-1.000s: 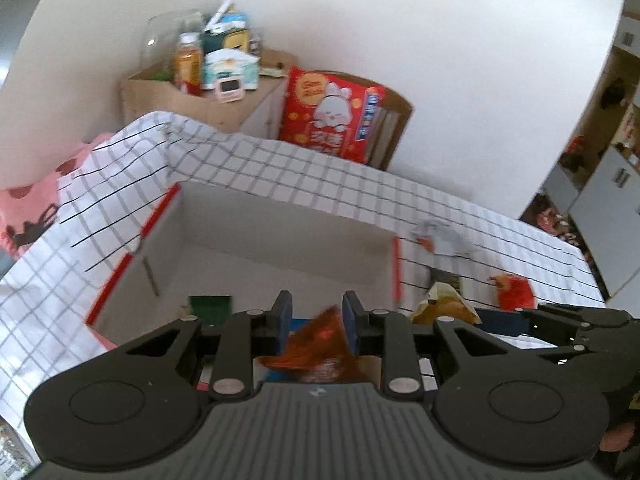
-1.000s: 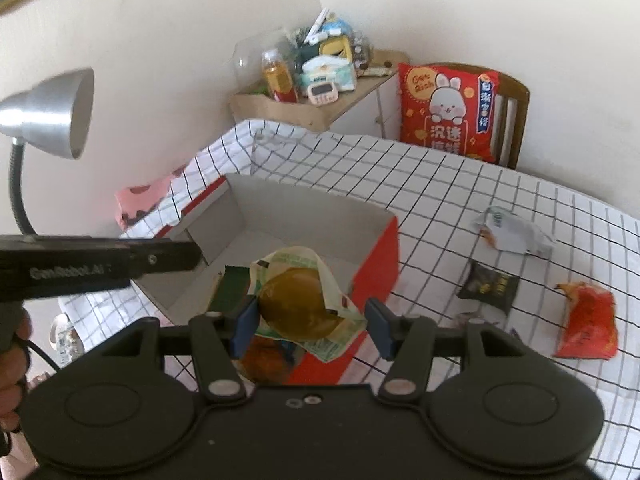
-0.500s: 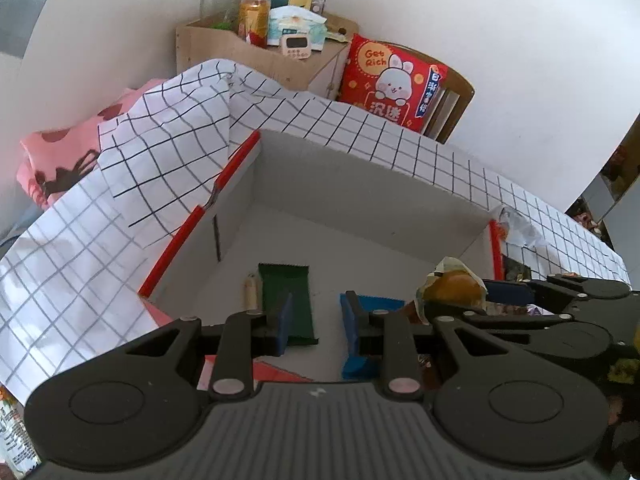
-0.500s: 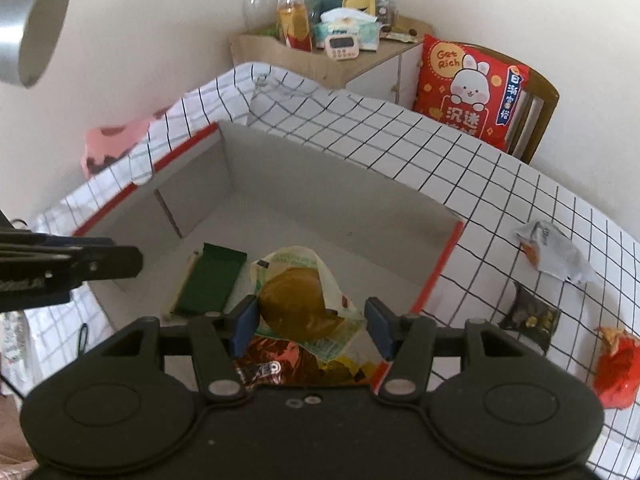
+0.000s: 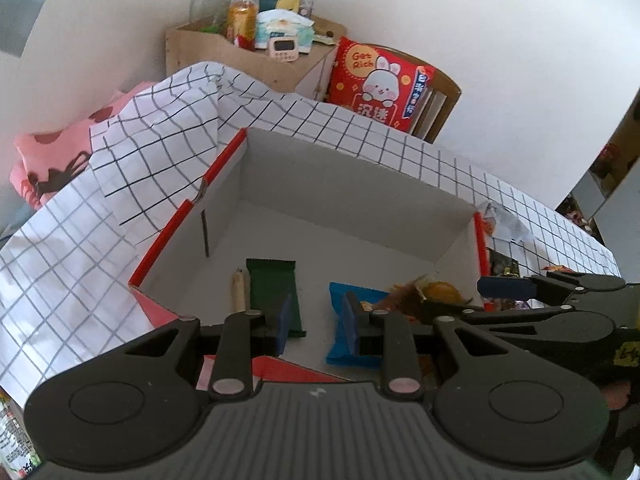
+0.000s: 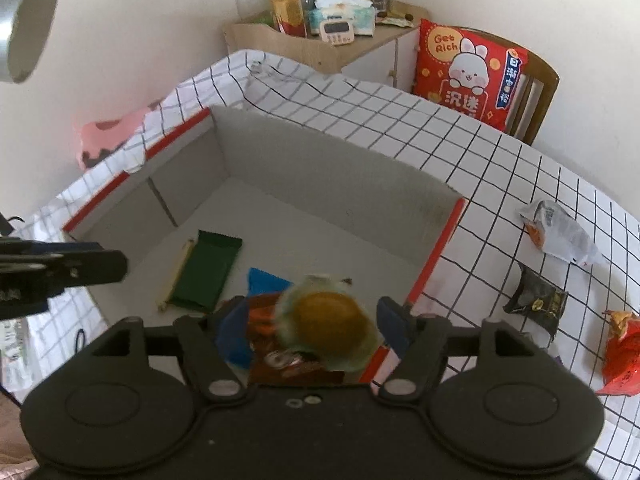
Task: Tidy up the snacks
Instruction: 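Open both tools to drop the orange bag and cake packet into the box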
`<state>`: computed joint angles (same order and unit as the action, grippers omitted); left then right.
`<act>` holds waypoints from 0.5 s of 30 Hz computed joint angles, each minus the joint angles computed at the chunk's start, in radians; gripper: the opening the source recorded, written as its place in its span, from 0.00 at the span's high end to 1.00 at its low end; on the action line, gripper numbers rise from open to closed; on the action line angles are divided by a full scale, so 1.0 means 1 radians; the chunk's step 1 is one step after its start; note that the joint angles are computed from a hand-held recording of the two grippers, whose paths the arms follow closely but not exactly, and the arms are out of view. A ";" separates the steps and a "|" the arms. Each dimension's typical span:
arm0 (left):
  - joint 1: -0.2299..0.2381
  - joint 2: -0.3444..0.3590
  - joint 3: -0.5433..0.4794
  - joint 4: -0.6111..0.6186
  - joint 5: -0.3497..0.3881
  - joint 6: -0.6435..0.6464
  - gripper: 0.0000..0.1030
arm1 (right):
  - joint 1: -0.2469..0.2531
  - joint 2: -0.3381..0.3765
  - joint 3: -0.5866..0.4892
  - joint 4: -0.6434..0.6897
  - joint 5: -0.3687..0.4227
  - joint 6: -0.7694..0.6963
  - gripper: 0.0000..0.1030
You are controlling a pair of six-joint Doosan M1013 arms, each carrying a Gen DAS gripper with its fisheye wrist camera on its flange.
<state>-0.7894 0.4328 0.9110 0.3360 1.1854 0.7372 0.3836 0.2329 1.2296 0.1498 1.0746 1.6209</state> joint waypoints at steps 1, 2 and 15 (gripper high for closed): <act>-0.004 -0.001 -0.002 0.003 -0.003 0.004 0.74 | -0.002 -0.006 0.003 0.006 -0.003 -0.005 0.31; -0.007 -0.001 -0.004 0.005 -0.006 0.006 0.74 | -0.006 -0.012 0.007 0.013 -0.006 -0.009 0.31; -0.063 0.016 -0.055 0.042 -0.025 0.040 0.74 | -0.073 -0.124 0.091 0.136 -0.060 -0.041 0.27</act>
<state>-0.8525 0.4487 0.8558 0.3778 1.1601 0.7769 0.3111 0.1089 1.3208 0.2855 1.0143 1.5796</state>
